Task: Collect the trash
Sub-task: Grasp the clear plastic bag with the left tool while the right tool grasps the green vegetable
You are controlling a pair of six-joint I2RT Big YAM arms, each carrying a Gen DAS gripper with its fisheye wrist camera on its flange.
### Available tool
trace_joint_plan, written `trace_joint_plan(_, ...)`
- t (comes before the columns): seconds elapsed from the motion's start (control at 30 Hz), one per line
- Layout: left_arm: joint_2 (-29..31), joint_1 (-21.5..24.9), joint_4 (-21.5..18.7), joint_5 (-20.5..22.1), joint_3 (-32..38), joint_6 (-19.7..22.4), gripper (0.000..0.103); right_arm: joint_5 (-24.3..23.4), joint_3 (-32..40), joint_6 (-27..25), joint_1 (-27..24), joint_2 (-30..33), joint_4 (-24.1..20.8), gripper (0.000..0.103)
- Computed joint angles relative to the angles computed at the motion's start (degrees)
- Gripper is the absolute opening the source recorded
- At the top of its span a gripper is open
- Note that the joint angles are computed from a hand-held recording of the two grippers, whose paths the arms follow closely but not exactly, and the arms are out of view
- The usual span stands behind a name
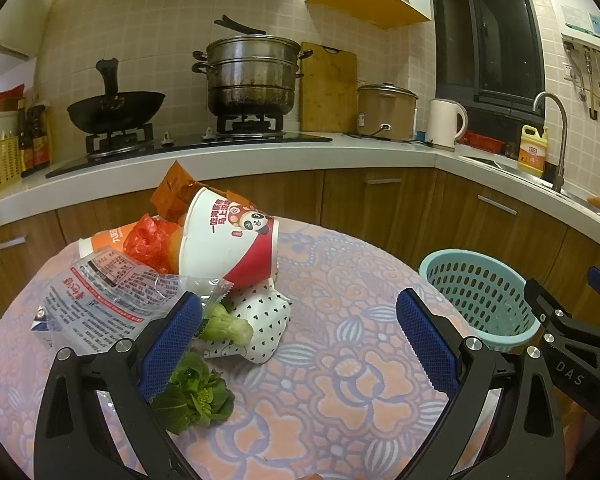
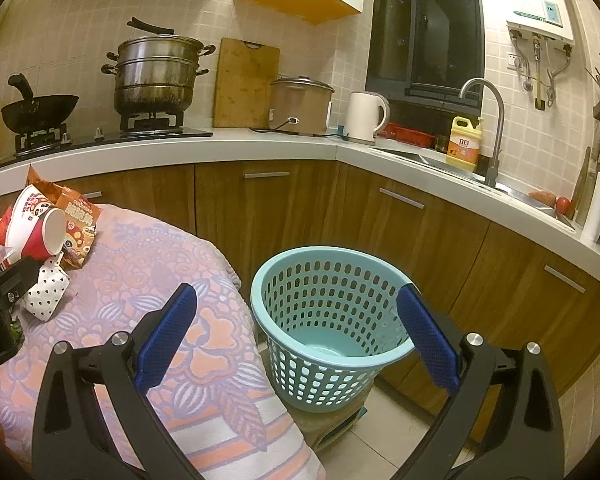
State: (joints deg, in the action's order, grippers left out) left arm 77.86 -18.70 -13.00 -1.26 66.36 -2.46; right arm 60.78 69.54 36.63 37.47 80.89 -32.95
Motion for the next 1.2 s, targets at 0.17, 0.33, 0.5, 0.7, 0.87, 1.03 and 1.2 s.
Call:
trace_joint_plan(0.17, 0.0, 0.2, 0.0, 0.8, 0.0, -0.4, 0.095, -0.4, -0.1, -0.5, -0.1, -0.2, 0.6, 0.095)
trace_joint_plan(0.33, -1.1, 0.7, -0.6, 4.3, 0.2, 0.0, 0.091, -1.8, -0.9, -3.1, 0.0, -1.5, 4.0, 0.095)
trace_joint_plan(0.5, -6.3, 3.1, -0.3, 8.1, -0.9, 0.1, 0.091, -2.3, -0.9, -10.0, 0.9, -2.2, 10.4, 0.088)
trace_joint_plan(0.7, -9.0, 9.6, -2.3, 6.8, -0.5, 2.9, 0.095, -4.6, 0.9, -17.0, 2.2, -0.8, 15.1, 0.076)
trace_joint_plan(0.87, -5.9, 17.7, -7.4, 10.7, 2.7, 1.3, 0.095, -9.8, 3.6, -20.3, 2.9, 1.0, 16.1, 0.058)
trace_joint_plan(1.03, 0.7, 22.5, -14.0, 20.7, 8.7, 0.9, 0.095, -17.3, 7.8, -25.0, 2.9, 4.0, 16.3, 0.05)
trace_joint_plan(1.2, 8.5, 23.4, -22.7, 26.2, 16.7, 3.0, 0.092, -22.2, 11.5, -28.9, 2.6, 7.0, 16.8, 0.05)
